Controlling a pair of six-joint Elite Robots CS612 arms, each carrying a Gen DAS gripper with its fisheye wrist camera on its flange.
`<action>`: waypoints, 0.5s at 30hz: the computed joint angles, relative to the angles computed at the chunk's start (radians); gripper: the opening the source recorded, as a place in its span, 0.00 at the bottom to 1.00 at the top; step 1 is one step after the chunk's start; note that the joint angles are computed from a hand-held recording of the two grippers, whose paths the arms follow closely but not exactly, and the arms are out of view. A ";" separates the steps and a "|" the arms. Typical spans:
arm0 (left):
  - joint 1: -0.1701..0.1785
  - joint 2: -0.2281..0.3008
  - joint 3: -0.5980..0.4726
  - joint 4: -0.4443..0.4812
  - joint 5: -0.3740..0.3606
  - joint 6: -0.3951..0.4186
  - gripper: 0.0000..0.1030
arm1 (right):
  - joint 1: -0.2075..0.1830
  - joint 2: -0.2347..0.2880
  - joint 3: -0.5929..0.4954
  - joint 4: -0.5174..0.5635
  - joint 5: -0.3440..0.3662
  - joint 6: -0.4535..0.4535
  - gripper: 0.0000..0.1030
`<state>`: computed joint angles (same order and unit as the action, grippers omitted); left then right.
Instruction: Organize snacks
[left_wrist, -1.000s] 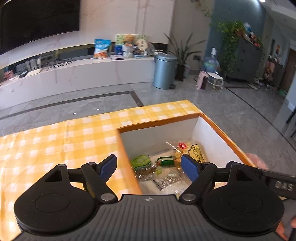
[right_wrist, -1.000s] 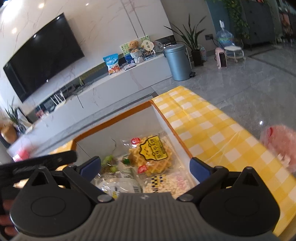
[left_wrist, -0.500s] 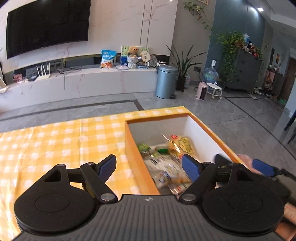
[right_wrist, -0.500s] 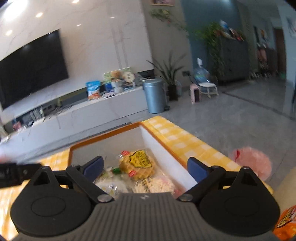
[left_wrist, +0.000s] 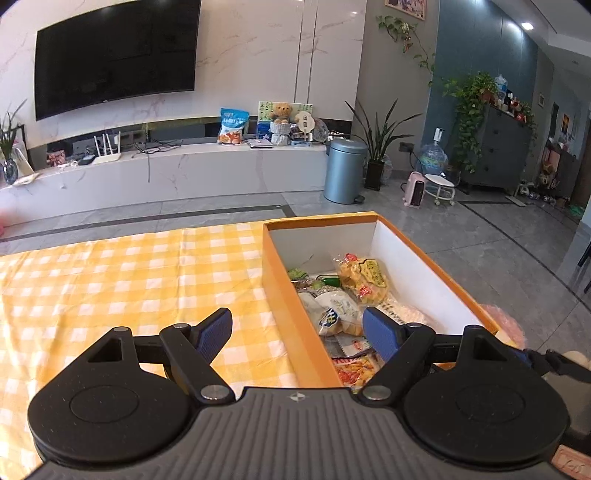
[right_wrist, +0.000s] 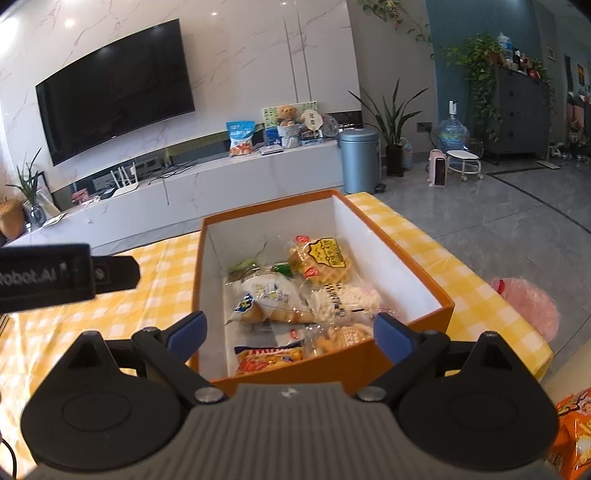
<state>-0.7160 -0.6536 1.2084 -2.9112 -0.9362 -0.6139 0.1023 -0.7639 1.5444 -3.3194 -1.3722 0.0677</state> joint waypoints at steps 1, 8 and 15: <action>-0.002 0.003 -0.002 0.007 0.010 -0.005 0.92 | -0.002 0.001 -0.002 0.000 0.013 -0.001 0.92; -0.011 -0.005 0.019 0.045 0.045 -0.050 0.92 | 0.001 0.007 -0.001 0.005 0.043 -0.009 0.92; -0.017 -0.004 0.027 0.059 0.080 -0.062 0.91 | 0.005 0.011 -0.006 0.012 0.035 -0.036 0.92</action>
